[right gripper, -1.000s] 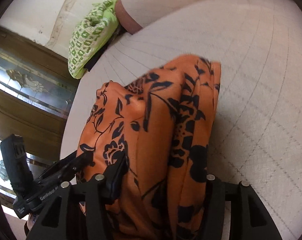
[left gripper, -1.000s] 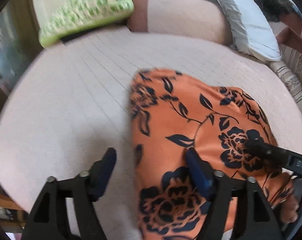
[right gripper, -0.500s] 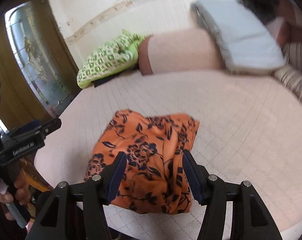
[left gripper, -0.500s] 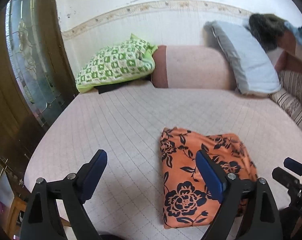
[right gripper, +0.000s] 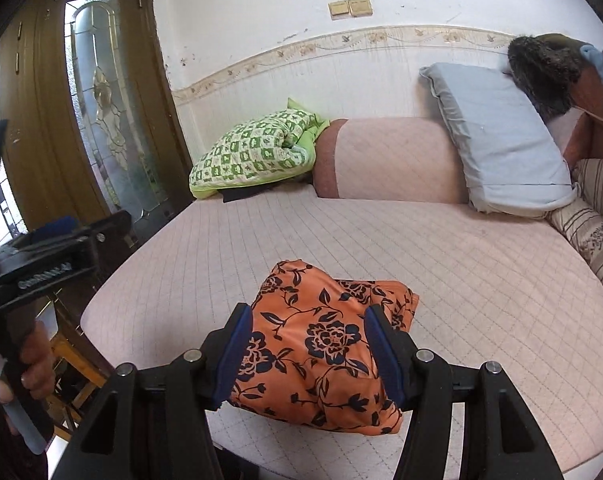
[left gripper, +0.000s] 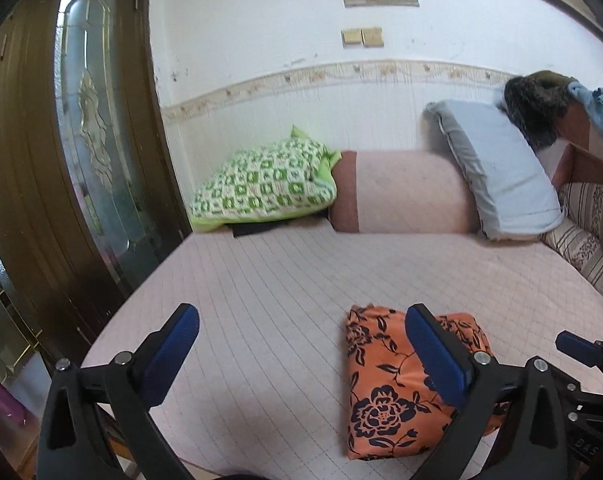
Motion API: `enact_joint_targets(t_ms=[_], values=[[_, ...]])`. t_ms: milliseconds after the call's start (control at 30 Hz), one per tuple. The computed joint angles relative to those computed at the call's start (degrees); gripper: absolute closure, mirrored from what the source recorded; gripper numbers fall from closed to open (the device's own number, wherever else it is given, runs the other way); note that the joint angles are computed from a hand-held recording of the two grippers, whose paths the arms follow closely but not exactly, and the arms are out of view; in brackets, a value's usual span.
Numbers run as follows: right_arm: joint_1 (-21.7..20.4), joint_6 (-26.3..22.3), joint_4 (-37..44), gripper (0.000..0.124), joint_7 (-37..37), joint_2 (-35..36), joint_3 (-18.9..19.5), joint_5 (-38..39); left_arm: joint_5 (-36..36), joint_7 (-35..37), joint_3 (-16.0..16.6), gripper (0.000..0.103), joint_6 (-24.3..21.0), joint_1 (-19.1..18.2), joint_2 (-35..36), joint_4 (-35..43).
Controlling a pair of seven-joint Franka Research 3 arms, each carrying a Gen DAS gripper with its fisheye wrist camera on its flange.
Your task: Fold small clothes
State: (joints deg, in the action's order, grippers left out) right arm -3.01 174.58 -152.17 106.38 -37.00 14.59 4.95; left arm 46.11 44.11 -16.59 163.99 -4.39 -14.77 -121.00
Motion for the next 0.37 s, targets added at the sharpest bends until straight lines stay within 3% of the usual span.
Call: enact_joint_targets(t_ms=[133,267,300,367], values=[[0.3,-0.2,-0.1,0.063,0.1,-0.1,-0.1,0.0,-5.6,5.2,2.6,0.0,3.4,-2.4,-0.9,-1.9],[0.4,0.0,0.1,0.063,-0.1,0.6,0.0,-0.2,-17.7,16.0,7.3,0.0,7.0,-7.6,-0.2,-3.4],[0.7,0.1,0.1,0.063,-0.3,0.8,-0.2,-0.1,-19.0,17.1,7.1,0.0,6.9,-7.5,-0.1,-3.4],[0.7,0.4,0.1,0.063,-0.2,1.1,-0.3,0.0,-15.7,12.9,3.1,0.0,4.9,-3.0,0.5,-2.0]])
